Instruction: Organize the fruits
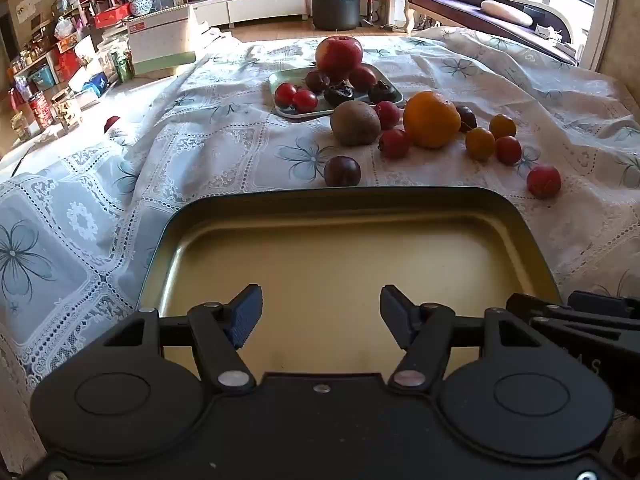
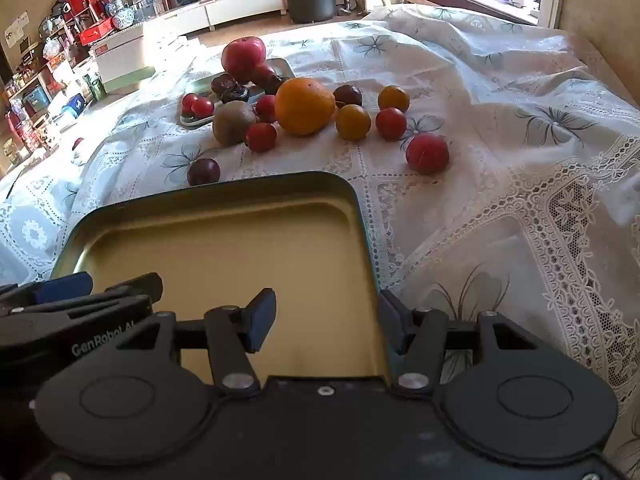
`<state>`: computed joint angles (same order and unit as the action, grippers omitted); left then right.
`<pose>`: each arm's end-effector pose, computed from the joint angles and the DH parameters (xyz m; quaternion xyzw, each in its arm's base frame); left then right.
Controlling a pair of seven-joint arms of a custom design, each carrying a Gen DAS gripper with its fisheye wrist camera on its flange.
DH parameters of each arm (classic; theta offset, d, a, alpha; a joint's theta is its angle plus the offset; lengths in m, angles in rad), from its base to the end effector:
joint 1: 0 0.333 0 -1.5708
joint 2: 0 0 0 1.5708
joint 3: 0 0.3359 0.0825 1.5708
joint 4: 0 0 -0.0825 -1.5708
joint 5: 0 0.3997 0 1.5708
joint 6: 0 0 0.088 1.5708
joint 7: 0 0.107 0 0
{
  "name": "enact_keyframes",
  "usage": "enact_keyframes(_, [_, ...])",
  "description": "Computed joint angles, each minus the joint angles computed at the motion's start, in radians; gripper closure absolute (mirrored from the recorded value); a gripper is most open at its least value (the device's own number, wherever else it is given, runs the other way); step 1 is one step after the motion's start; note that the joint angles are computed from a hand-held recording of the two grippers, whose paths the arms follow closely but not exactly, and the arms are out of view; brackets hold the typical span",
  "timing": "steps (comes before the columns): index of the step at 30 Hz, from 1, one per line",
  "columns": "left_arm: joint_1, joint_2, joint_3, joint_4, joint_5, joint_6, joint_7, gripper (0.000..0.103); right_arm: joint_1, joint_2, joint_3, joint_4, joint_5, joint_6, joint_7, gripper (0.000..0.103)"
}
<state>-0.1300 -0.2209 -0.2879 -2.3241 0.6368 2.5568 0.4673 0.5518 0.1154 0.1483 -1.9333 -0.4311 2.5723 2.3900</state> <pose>0.4687 -0.2238 0.4816 -0.7368 0.5925 -0.1954 0.2604 0.4890 0.4165 0.4975 -0.7329 0.6128 -0.1567 0.2506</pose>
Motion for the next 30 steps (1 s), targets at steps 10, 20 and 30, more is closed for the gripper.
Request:
enact_keyframes(10, [-0.005,0.000,-0.001,-0.001,0.001,0.008,0.016,0.036,-0.002,0.004,0.000,0.006,0.013,-0.008,-0.011,0.044])
enact_keyframes(20, [-0.007,-0.003,0.000,-0.005,-0.016,0.011,0.024,0.036,-0.002,0.005,0.001,0.005,0.039,-0.007,-0.034,0.044])
enact_keyframes(30, [-0.007,0.002,-0.001,-0.005,-0.019,0.014,0.032,0.036,-0.001,0.007,0.001,0.008,0.049,-0.011,-0.042,0.044])
